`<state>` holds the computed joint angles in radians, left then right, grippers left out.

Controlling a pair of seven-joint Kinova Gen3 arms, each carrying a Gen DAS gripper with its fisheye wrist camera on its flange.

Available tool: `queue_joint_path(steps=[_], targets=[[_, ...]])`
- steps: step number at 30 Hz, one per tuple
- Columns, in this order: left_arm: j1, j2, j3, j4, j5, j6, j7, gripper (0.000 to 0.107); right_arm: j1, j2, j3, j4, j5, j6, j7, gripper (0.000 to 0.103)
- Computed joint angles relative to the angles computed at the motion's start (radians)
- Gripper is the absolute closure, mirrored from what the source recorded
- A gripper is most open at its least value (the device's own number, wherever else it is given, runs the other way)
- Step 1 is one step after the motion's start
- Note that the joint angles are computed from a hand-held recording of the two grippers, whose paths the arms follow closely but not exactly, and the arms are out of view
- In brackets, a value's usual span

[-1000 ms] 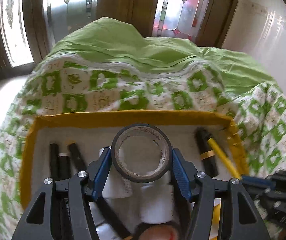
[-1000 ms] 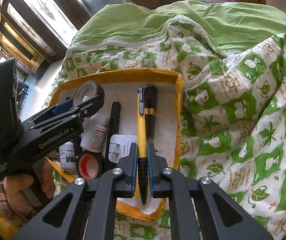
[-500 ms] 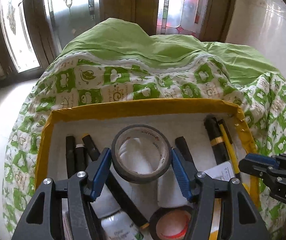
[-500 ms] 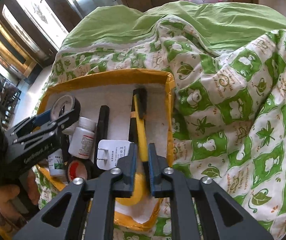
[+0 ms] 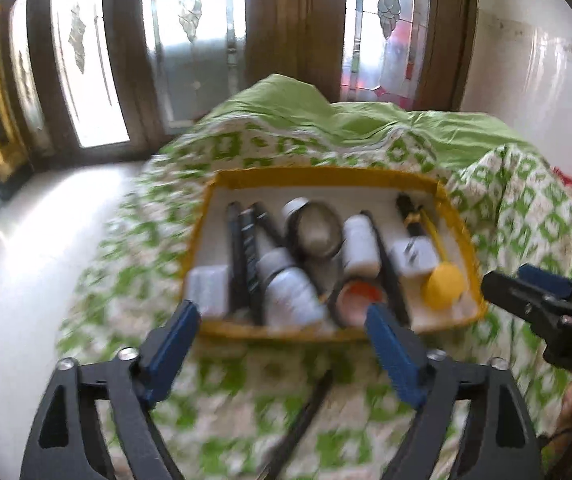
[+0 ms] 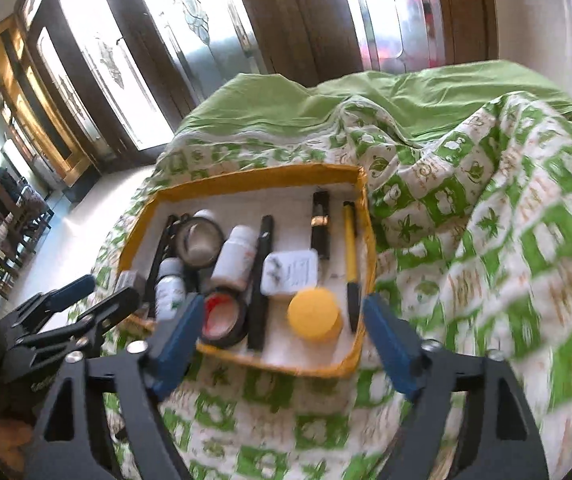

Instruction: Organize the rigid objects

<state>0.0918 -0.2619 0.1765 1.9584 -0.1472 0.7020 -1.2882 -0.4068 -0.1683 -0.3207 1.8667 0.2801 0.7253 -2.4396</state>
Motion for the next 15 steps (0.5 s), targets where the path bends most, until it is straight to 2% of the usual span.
queue_joint_path(steps=[6, 12, 15], targets=[[-0.026, -0.148, 0.032, 0.069, -0.020, 0.089, 0.040, 0.009, -0.015, -0.050, -0.121, 0.040, 0.086, 0.084, -0.180, 0.003], [-0.037, -0.215, 0.046, 0.070, 0.007, 0.162, 0.048, 0.008, -0.034, -0.073, -0.241, 0.047, 0.207, 0.191, -0.361, 0.001], [-0.040, -0.241, 0.068, 0.068, 0.008, 0.182, 0.048, 0.008, -0.055, -0.088, -0.253, 0.052, 0.218, 0.226, -0.418, 0.000]])
